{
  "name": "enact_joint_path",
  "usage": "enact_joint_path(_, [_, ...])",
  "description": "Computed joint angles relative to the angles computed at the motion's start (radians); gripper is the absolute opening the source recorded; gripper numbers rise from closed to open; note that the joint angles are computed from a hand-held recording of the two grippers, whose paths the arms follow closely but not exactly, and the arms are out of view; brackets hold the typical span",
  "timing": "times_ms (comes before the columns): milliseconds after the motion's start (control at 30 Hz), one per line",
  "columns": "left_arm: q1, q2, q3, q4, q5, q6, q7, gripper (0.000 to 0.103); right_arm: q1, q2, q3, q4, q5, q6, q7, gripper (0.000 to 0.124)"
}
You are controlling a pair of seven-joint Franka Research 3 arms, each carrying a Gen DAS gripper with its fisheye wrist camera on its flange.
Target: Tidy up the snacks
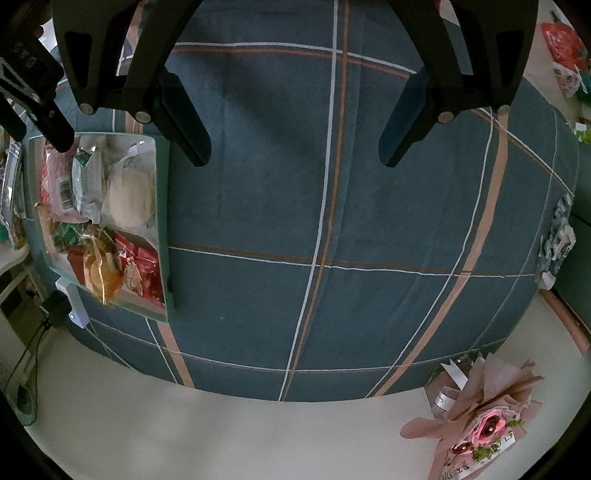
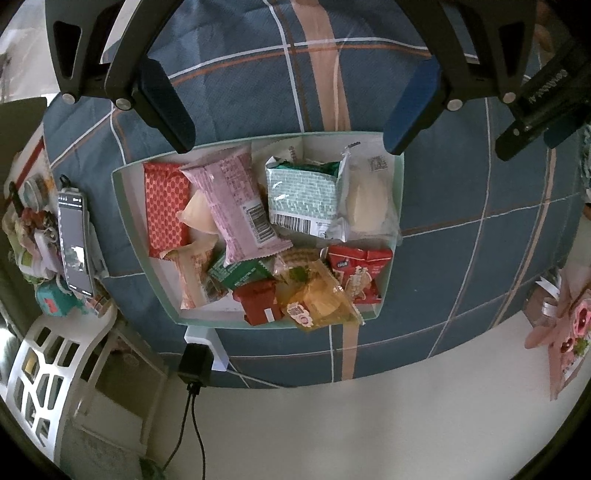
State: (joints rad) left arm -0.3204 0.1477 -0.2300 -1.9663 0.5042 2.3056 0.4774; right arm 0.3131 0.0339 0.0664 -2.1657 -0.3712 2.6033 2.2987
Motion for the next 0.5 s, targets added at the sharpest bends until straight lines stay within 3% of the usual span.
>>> enact_joint_path(500, [0.007,0.001,0.002,-0.001,-0.02,0.02,0.017,0.092,0.013,0.017,-0.002,0.023,-0.003,-0.02,-0.018,0.103])
